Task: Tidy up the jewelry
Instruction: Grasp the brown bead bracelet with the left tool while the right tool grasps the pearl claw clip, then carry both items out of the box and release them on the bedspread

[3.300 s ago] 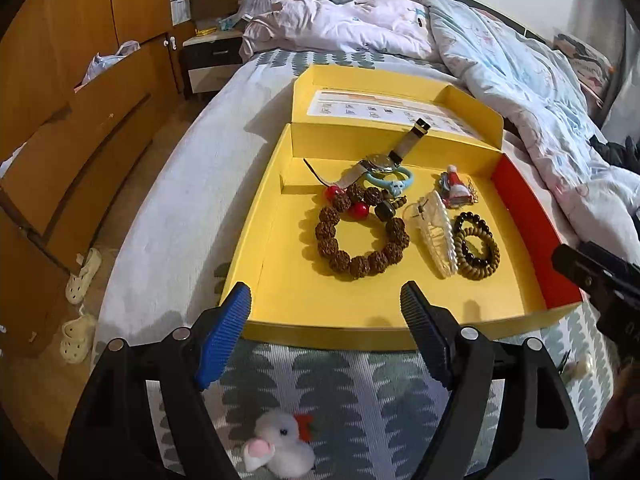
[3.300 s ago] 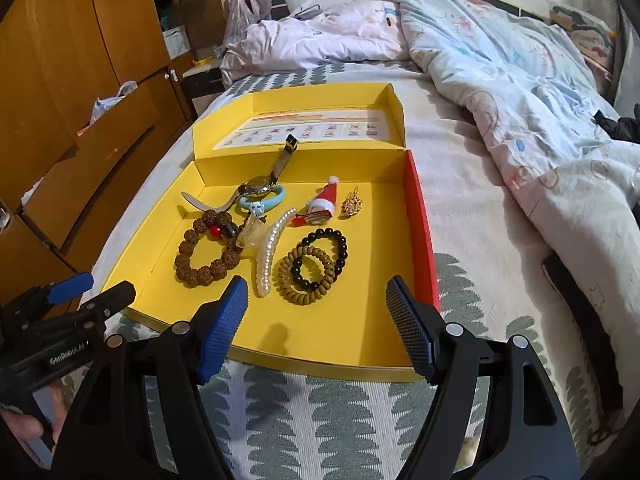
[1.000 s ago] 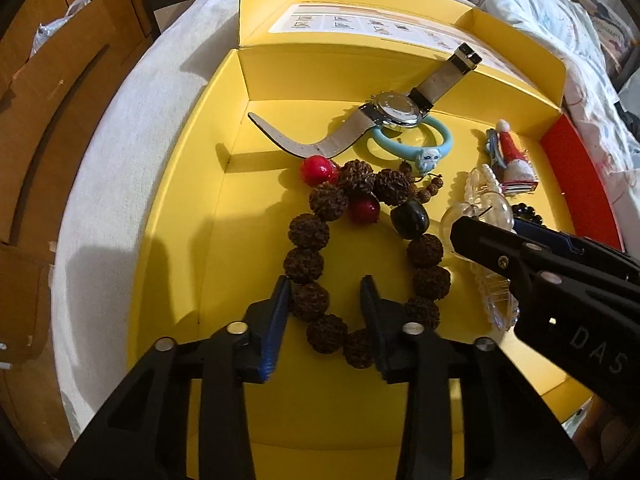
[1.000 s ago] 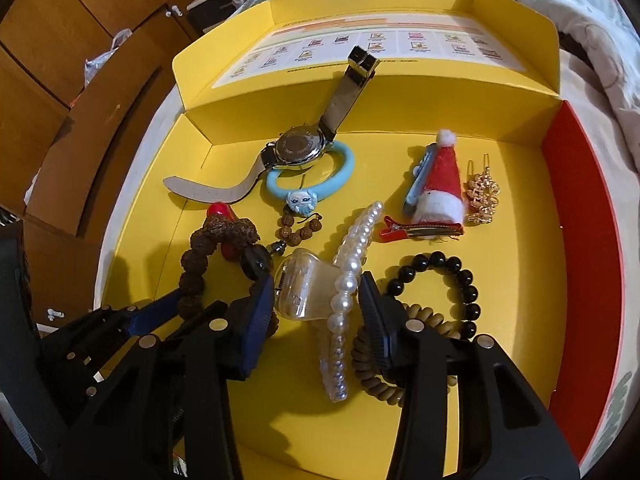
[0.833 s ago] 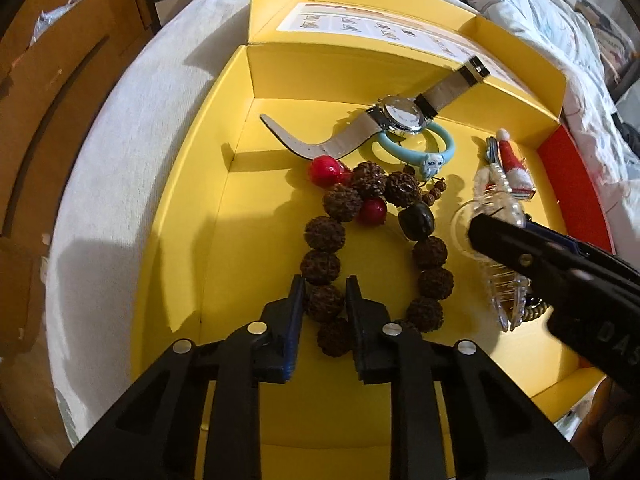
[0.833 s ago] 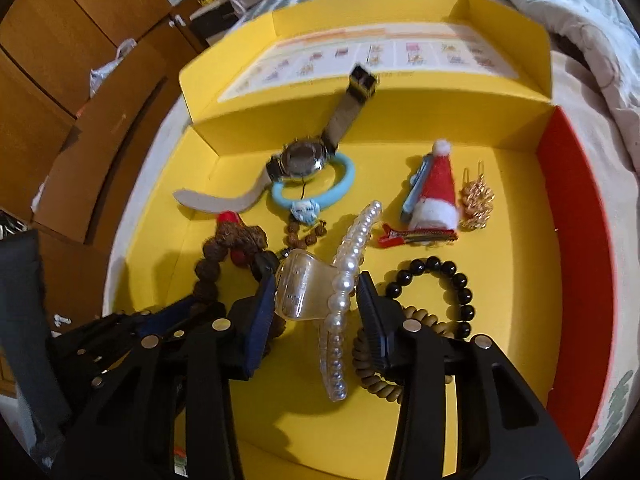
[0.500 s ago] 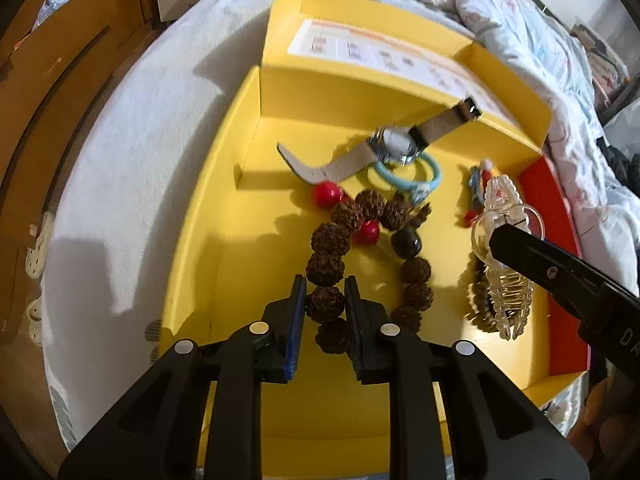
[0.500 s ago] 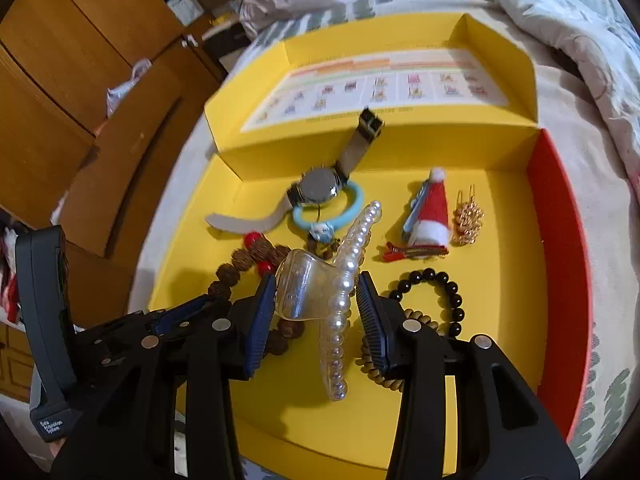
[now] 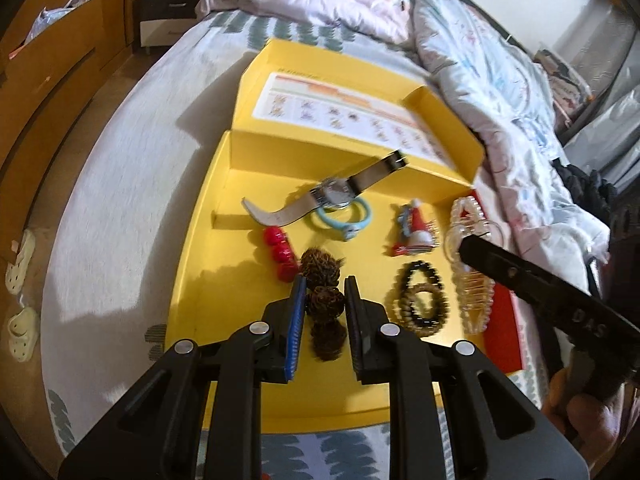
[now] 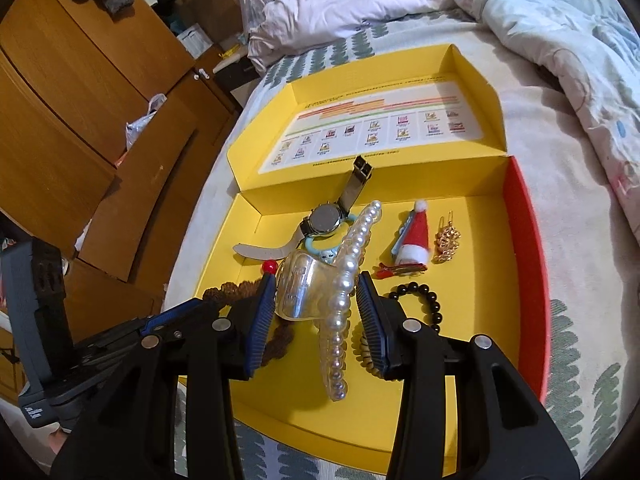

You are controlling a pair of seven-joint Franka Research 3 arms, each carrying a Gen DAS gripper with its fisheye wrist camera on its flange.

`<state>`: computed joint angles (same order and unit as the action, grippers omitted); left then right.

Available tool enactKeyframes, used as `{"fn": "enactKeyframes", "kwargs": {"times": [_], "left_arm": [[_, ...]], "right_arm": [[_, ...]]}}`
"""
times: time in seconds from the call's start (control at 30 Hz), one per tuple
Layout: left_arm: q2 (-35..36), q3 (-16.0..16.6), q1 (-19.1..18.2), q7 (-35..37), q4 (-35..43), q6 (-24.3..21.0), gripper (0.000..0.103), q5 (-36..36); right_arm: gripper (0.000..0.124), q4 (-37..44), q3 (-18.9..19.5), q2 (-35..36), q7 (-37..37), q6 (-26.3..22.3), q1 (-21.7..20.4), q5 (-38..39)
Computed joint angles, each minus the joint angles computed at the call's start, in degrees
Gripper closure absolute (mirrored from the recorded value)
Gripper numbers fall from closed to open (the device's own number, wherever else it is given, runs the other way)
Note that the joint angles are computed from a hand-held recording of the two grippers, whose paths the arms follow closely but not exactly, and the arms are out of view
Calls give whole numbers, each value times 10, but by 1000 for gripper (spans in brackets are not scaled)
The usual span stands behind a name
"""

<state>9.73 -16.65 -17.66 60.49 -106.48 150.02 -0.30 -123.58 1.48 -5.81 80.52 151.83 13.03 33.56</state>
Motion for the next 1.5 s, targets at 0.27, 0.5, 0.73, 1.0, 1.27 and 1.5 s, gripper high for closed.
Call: {"fn": "enactKeyframes", "kwargs": {"times": [0.27,0.5,0.73,1.0,1.27,1.5], "left_arm": [[-27,-5,-4,17,-9,26,83,-14],[-65,-2,-13,10,-34,23,83,-6],[-133,-3,-32,11,-85,21,83,-6],[-209,-1,-77,28,-141,27,83,-37],[-226,-4,-110,42,-177,14,83,-54],[-184,-19,-98,0,-189,-28,83,4]], "right_arm": [[81,-15,-3,-24,-7,5,0,8],[81,-47,-4,-68,8,2,-2,-18],[81,-103,-9,-144,35,-2,-12,-42],[81,-176,-11,-263,76,-25,-44,-87],[81,-249,-32,-339,106,-69,-105,-134],[81,-248,-37,-281,128,-93,-147,-159]]}}
